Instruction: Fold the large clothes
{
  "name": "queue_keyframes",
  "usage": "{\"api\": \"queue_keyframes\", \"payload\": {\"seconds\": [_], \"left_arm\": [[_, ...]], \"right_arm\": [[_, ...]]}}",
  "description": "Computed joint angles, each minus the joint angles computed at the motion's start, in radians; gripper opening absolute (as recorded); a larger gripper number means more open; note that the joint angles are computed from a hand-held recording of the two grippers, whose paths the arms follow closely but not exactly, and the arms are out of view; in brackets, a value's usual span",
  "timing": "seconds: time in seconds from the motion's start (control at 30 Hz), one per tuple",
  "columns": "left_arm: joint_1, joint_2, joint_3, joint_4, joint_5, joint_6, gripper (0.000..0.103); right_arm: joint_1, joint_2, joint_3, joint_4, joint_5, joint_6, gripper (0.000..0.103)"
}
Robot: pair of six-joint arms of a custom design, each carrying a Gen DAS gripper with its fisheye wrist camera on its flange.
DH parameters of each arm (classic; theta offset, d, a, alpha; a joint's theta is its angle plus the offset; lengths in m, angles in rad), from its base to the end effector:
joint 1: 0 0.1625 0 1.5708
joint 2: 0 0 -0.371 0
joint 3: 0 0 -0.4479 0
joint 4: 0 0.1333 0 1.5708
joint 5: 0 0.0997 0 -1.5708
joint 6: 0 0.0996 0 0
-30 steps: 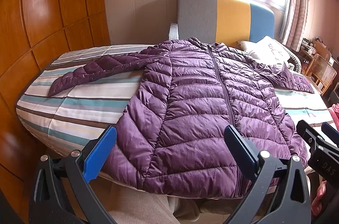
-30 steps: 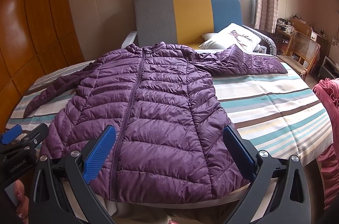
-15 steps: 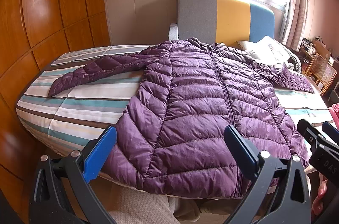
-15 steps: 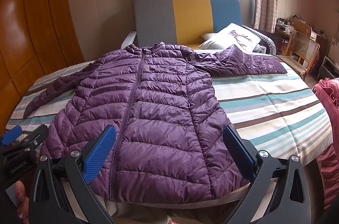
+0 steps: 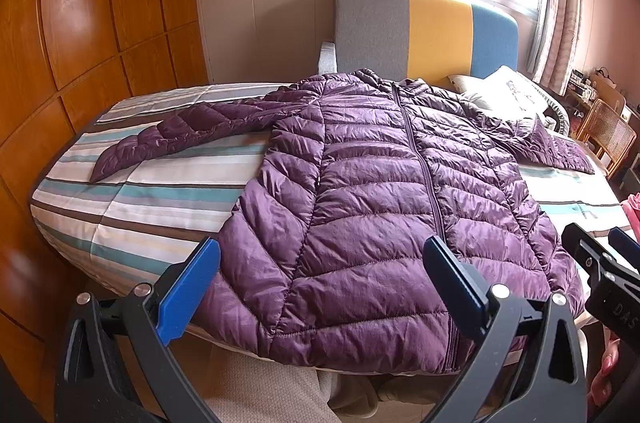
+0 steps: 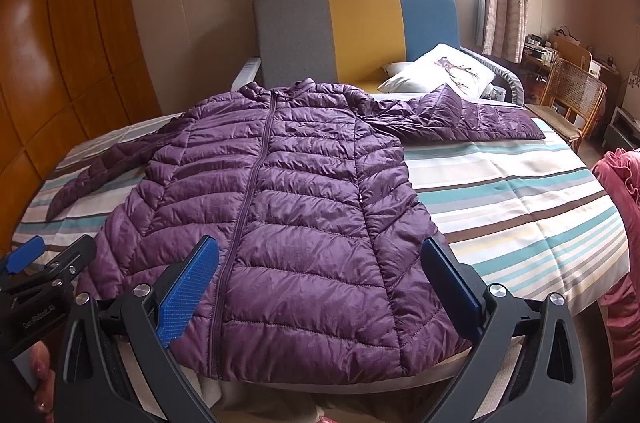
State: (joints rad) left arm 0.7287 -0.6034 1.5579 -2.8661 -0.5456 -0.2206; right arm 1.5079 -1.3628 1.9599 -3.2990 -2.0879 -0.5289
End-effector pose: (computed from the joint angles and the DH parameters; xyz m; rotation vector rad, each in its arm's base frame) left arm -0.3586 -0.6129 -0.0079 0.4770 2.1926 -0.9682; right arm 0.0482 -0.5720 0.3270 0.1423 -2.1313 1.1165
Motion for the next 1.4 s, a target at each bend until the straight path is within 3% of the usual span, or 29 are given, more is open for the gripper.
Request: {"api": "queue_keyframes", "payload": {"seconds": [0.33, 0.63, 0.7, 0.8, 0.97, 1.1, 1.17, 1.3, 1.4], "left_arm": [[0.009, 0.016, -0.017, 0.016, 0.003, 0.005, 0.101], [0.043, 0.057, -0.101, 0.11, -0.029, -0.005, 0.101], [0.066, 0.069, -0.149, 0.189, -0.084, -0.019, 0.101], [0.089, 0.109, -0.218, 0.227, -0.093, -0.032, 0.101], [0.121, 0.204, -0.362, 0.241, -0.065, 0.034, 0.101], [0.141, 0.311, -0.505, 0.198, -0.004, 0.157, 0.101], [0.155, 0.352, -0.57, 0.19, -0.022, 0.209, 0.101], [0.179, 0.426, -0.704, 0.299, -0.006, 0.162, 0.101], [0.195, 0.467, -0.771, 0.324, -0.01, 0.151, 0.101]], "right_arm": [[-0.009, -0.005, -0.004, 0.02, 0.004, 0.016, 0.1], [-0.052, 0.007, -0.042, 0.031, 0.073, 0.004, 0.1], [-0.074, 0.015, -0.065, 0.037, 0.11, -0.001, 0.1], [-0.11, 0.027, -0.103, 0.061, 0.171, -0.001, 0.1], [-0.128, 0.098, -0.229, 0.124, 0.04, 0.008, 0.1], [-0.183, 0.109, -0.314, 0.228, 0.071, 0.098, 0.1], [-0.206, 0.131, -0.369, 0.254, 0.069, 0.122, 0.1], [-0.251, 0.184, -0.487, 0.297, 0.073, 0.166, 0.099], [-0.287, 0.225, -0.583, 0.346, 0.097, 0.221, 0.081]]}}
